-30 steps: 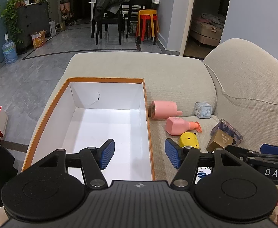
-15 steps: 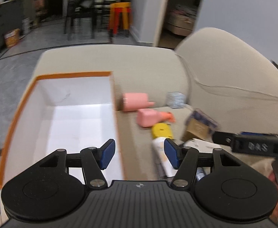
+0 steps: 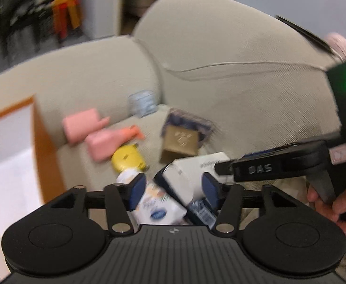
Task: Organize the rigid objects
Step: 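Grasp the white rectangular box with the left tool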
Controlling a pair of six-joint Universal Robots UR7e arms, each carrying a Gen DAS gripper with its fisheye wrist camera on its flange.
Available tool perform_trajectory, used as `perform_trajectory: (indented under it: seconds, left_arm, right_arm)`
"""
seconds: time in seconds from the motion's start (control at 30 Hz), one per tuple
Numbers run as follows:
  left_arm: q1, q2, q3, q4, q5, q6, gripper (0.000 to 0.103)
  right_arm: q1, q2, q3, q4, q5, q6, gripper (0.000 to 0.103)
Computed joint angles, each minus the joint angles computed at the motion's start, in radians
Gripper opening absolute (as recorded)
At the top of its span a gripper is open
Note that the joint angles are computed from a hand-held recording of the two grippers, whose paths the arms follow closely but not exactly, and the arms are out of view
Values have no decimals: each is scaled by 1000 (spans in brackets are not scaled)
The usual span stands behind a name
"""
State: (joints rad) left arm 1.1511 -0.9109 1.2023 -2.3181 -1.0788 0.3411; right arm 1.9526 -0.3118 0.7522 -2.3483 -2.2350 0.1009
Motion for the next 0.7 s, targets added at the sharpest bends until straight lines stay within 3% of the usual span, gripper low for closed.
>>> perform_trajectory:
  seconds: [0.1,0.17,0.23,0.53,0.7]
  left_arm:
    - [0,47,-51,25,-14,149,77]
    - [7,83,-108,87,-36,235,81]
    - [15,122,-171,163,-44,306,81]
    - [24,280,-417,485,21,484,84]
    - [28,327,-496,585,33,445,81]
  right_arm:
    - [-12,15,-51,104,-7,102,39]
    - [-19,17,-61,146,-25,168,24]
    - [-30,12,-60,171,-5,216,17]
    - [-48,44,-107,191,30,251,17]
    - [-55,61,-131,193,33,256,17]
